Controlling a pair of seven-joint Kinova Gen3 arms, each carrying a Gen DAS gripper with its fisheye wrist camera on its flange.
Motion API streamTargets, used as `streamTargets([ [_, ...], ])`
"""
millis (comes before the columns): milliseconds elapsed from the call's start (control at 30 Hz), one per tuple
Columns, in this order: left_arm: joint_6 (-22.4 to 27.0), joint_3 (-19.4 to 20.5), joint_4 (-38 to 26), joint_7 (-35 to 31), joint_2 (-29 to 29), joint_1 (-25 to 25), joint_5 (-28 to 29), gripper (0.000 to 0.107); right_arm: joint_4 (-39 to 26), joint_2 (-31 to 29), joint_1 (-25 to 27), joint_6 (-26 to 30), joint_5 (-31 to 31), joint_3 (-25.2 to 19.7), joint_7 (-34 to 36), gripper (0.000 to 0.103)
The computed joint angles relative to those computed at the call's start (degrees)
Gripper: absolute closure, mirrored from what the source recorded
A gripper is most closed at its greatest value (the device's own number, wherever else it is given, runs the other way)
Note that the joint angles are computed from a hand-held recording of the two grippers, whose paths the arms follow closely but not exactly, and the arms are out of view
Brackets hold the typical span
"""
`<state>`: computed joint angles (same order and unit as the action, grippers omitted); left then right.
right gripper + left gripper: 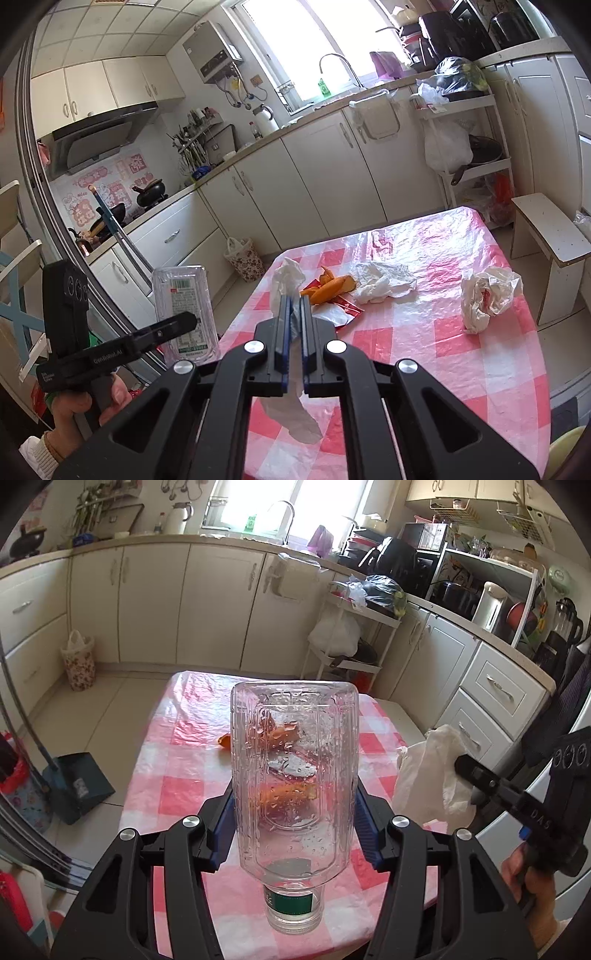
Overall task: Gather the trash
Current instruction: 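Lift the water bottle with the left tool while the right tool holds the tissue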
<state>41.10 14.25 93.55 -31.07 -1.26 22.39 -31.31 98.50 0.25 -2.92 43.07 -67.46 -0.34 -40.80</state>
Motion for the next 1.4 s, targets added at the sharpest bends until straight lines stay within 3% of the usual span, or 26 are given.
streamTargets([
  [200,3.5,2.2,1.1,5.9,-1.3,1.2,-6.1,0.054,1.7,-1.7,-1.0,-0.4,-0.4,0.0,1.9,0.097],
  [567,6.0,4.2,1.1,7.9,-1.8,2.3,-10.8,0.054,2.4,-2.6,-3.1,-1.7,1.8,0.4,1.0,0.097],
  [1133,5.2,4.1,1.3,6.4,-1.6,2.8,-11.0,0.054,2.5,-2.7,-3.7,-1.4,2.5,0.5,0.8,0.097],
  [1400,2.5,3.7,2.4,5.3,-2.6,2.3,-9.9,0.054,2.4,-2.8,-3.8,-1.3,2.7,0.6,0.5,0.097],
])
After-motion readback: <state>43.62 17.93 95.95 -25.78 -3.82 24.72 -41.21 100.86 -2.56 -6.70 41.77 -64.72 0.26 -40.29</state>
